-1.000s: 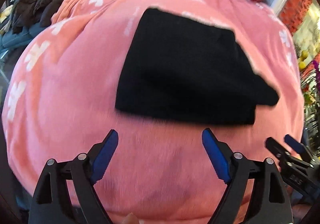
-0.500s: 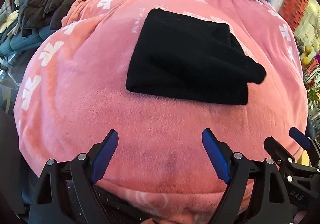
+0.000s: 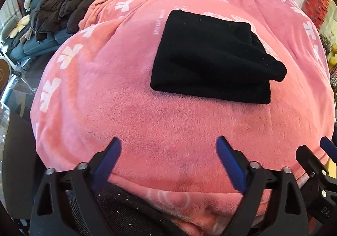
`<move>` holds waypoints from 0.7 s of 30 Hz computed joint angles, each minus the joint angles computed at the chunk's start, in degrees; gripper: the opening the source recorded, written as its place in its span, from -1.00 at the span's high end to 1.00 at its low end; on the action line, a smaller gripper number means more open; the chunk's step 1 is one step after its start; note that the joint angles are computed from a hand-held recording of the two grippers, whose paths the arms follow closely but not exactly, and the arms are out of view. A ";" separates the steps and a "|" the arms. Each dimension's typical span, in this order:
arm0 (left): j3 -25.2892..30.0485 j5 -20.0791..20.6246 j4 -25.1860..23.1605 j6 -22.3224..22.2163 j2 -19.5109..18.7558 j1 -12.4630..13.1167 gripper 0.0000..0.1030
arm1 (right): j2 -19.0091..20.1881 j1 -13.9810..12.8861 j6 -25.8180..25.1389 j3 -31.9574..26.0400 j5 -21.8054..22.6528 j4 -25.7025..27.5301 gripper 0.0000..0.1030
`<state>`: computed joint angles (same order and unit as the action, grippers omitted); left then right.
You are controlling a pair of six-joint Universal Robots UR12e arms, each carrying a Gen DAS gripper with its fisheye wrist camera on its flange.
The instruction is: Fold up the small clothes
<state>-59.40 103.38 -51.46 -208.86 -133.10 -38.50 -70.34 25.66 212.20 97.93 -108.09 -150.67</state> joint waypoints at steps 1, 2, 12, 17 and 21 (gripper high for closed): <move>-0.16 0.05 0.33 0.06 0.10 -0.03 -0.90 | 0.00 0.09 0.18 -0.04 -0.03 0.10 -0.85; -0.33 -0.03 0.55 0.04 0.21 -0.03 -0.90 | 0.01 0.13 0.36 -0.06 -0.08 0.14 -0.85; -1.94 3.37 2.71 -2.29 1.15 -0.53 -0.90 | 0.26 0.69 0.72 -0.63 -0.48 1.52 -0.85; -1.30 3.21 2.51 -0.65 0.76 -0.76 -0.86 | 0.29 0.87 0.93 -0.75 -0.73 1.83 -0.85; -1.78 2.28 3.42 -1.10 0.98 -0.54 -0.85 | 0.46 0.88 1.22 -0.97 -0.69 2.23 -0.85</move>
<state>-61.18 105.66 -48.04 -209.96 -132.13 -39.04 -69.89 26.54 213.42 96.96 -108.78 -148.43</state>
